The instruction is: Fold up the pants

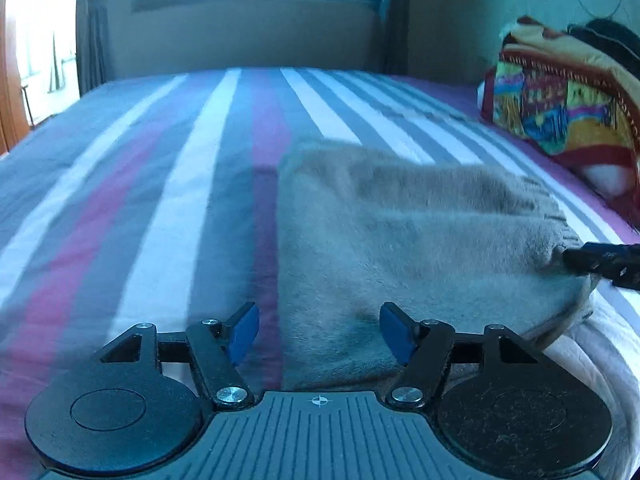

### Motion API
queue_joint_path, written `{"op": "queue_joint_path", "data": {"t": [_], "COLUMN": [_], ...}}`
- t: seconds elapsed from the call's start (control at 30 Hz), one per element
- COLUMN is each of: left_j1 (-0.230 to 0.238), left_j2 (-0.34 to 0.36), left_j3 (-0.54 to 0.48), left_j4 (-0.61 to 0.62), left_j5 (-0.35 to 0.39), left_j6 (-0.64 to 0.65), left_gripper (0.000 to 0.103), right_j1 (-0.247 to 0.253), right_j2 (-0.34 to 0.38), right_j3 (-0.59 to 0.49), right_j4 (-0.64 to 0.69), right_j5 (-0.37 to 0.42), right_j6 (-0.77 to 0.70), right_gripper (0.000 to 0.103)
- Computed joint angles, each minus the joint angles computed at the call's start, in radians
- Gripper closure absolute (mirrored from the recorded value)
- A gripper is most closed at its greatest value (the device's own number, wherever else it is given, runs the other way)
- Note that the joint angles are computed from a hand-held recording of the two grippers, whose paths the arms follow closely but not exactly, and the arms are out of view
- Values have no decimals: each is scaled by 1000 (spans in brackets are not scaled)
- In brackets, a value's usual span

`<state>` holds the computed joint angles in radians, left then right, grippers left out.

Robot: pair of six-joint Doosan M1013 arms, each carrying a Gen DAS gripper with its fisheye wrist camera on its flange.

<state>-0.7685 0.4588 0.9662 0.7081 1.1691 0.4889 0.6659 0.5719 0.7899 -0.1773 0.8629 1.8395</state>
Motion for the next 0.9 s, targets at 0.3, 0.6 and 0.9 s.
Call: {"op": "queue_joint_path", "data": {"t": [0.3,0.6,0.9], "left_j1": [12,22,86], "left_j2": [-40,-52,-108], "left_j3": [94,113,202], "left_j4": [-35,-62,-210], "left_j5": [-57,-95,-314], "left_j6": [-90,-69,-87], "left_gripper": [26,22,22], "right_j1": [-31,-67,-145], "right_j2": [5,-22,-66], "right_j3": [1,54,175], "right_j4": [154,307,662], "right_j5": [84,11,-178], "right_j6": [13,54,-13], "right_gripper": [25,23,23]}}
